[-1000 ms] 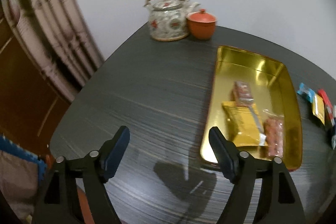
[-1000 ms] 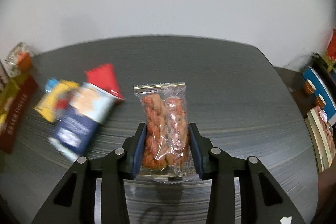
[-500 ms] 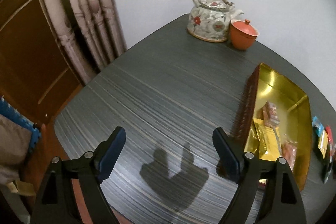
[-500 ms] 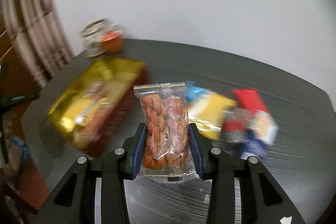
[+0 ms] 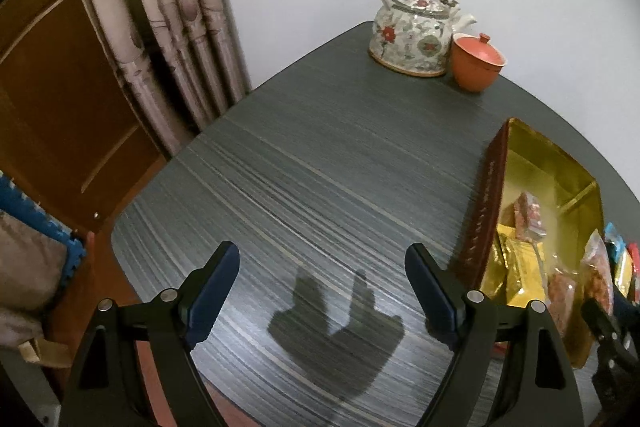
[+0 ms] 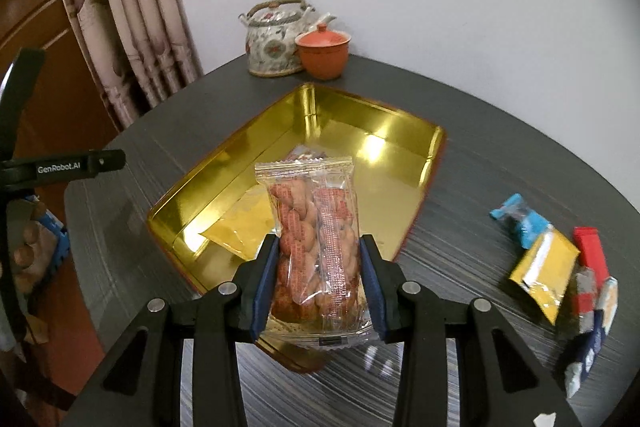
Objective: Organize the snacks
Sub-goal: 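Carry the bag of orange twisted snacks over the gold tin tray with the right gripper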
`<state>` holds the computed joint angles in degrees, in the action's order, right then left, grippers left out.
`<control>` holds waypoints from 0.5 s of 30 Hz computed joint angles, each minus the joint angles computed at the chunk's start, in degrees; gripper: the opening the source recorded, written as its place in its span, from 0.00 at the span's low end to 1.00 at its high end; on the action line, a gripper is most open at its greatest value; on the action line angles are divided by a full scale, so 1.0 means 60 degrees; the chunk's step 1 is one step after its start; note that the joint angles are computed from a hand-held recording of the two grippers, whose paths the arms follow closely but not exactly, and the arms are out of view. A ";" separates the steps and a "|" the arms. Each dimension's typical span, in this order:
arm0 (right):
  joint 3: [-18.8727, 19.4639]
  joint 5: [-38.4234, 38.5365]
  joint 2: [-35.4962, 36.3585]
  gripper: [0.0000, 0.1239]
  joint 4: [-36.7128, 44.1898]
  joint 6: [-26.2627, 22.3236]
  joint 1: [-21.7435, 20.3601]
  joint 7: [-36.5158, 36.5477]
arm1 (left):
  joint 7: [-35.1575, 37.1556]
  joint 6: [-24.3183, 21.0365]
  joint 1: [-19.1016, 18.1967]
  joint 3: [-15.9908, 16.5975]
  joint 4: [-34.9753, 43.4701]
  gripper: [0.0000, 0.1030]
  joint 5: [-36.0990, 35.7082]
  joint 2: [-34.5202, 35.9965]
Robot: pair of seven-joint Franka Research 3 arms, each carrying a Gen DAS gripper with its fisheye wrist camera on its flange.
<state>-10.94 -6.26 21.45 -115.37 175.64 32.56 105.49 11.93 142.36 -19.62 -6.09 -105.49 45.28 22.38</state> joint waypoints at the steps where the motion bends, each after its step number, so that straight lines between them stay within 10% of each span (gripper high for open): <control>1: -0.0044 -0.0032 0.0075 0.30 0.0081 -0.0051 0.0047 0.0019 | 0.0030 -0.0004 0.0030 -0.0018 -0.0006 0.82 -0.0082 0.0008; 15: 0.0063 0.0164 0.0958 0.30 0.0969 -0.0462 -0.0009 0.0020 | 0.0136 0.0128 0.0082 -0.0025 -0.0047 0.82 -0.0324 0.0012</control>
<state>-10.57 -5.27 27.20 -109.55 172.86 32.51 105.61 12.75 143.13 -19.13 -6.24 -105.78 43.34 22.44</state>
